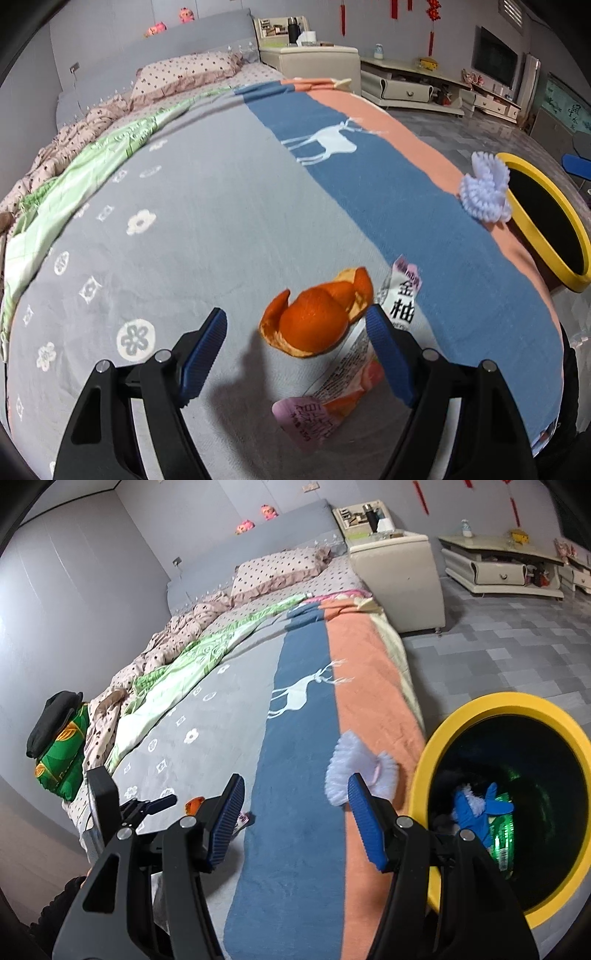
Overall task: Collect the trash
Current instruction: 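Move both tools back over the bed toward orange peel and wrapper, then grasp orange peel with left tool while right tool grasps snack wrapper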
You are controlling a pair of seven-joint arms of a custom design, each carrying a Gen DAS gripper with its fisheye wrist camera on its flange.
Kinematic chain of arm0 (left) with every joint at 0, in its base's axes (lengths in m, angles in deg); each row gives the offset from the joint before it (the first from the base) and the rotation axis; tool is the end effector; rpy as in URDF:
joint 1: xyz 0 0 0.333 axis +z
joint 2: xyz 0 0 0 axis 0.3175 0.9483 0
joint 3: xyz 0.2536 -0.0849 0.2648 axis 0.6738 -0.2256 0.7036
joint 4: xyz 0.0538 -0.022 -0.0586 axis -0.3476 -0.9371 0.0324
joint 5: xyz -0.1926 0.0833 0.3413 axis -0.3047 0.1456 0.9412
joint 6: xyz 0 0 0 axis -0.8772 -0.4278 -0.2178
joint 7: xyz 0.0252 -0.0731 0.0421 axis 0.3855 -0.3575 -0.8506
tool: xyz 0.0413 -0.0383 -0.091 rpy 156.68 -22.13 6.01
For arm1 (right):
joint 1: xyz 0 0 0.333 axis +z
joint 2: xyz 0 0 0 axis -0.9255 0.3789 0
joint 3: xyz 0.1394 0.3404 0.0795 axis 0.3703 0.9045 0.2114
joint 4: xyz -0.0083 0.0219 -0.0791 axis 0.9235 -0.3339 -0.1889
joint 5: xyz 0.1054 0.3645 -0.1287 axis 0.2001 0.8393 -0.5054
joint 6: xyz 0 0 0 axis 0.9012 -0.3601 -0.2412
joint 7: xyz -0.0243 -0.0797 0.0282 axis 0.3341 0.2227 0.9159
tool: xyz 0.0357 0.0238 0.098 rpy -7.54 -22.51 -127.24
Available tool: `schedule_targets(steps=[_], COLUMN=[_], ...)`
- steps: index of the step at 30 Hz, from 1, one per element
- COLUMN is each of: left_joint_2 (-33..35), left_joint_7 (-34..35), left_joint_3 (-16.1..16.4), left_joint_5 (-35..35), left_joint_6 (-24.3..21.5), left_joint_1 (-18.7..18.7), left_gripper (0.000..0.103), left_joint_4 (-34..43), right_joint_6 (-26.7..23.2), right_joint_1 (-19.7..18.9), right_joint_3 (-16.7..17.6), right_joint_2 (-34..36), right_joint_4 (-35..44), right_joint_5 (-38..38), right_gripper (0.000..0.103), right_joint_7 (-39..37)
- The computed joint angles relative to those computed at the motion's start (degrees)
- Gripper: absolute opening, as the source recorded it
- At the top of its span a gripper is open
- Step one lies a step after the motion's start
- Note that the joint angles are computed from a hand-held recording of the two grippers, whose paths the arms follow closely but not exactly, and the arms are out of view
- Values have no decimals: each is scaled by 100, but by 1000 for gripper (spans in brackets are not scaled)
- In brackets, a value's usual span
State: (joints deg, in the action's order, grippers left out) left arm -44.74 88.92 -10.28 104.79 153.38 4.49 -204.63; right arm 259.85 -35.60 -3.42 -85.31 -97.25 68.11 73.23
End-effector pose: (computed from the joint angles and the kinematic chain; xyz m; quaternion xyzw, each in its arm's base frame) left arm 0.4250 -0.2759 0.3854 -0.5983 0.7438 -0.2170 0.2044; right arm 0.4159 0.2362 0.4598 -0.6688 0.6251 -0.0736 0.3957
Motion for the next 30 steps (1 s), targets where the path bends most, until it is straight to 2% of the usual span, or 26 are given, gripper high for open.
schedule_targets(steps=[6,10,14,18,22,26,28,30], left_joint_2=[247,392,527,674,775,840,839,828], left_joint_7=[240,372,305,622,536,715,667,598], left_joint_3=[30,120,200,202,345,366,476,565], left_joint_5=[-189,-601,-665,-1155,-1133,-1292,-1166,-1008], left_joint_6=[98,451,522,716,816,988,982,1039], left_joint_1=[-8,79,87,200,171,262,200,173], left_gripper=[68,68,68,68,66,56,46,40], left_joint_4=[47,46,142,173,250,241,242,206], right_joint_6=[-151,-254,-384,-490,-676,-801,-856,-907], right_joint_1=[-40,-91,-136,-172,-220,-212,-177,-143], right_joint_3=[96,187,274,346,423,472,436,402], right_joint_2=[331,521,773,1032,1260,1472,1593,1721], right_joint_4=[227,341,473,626,777,897,956,1026], right_joint_5=[-151,-332,-679,-944,-1154,-1403,-1699,-1995], right_gripper=[56,56,56,56,56,56,56,56], right_joint_7=[80,207,434,633,664,756,989,1211])
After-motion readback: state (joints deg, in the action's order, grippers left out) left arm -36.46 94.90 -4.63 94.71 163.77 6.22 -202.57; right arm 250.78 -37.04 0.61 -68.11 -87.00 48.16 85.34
